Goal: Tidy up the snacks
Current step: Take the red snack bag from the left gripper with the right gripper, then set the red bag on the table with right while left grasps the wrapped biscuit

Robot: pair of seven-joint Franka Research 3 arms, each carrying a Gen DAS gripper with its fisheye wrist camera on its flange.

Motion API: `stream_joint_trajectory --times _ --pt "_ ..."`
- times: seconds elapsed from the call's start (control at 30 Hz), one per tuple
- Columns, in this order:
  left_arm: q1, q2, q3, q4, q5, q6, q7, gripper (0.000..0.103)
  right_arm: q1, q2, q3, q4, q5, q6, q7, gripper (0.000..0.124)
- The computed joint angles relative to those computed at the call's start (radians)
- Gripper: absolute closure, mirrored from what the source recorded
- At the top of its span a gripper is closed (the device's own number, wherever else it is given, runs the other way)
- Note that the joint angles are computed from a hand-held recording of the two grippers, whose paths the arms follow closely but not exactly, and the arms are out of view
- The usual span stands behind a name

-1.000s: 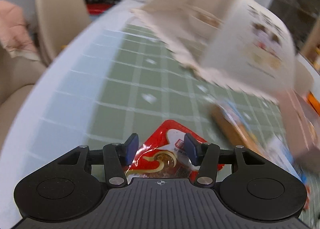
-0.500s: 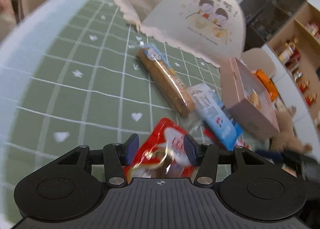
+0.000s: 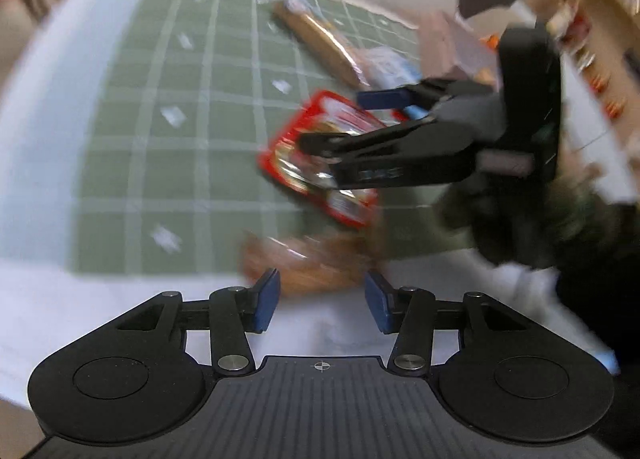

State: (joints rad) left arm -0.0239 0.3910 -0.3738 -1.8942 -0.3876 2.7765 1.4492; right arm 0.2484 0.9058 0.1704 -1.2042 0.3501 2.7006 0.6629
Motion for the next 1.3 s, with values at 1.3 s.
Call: stream_joint_trajectory --times 1.3 --pt "-0.312 0.344 0.194 0.498 0.659 -0.123 -0.515 0.057 -0.282 -0.499 0.046 -0.88 0.228 0.43 0.065 0.042"
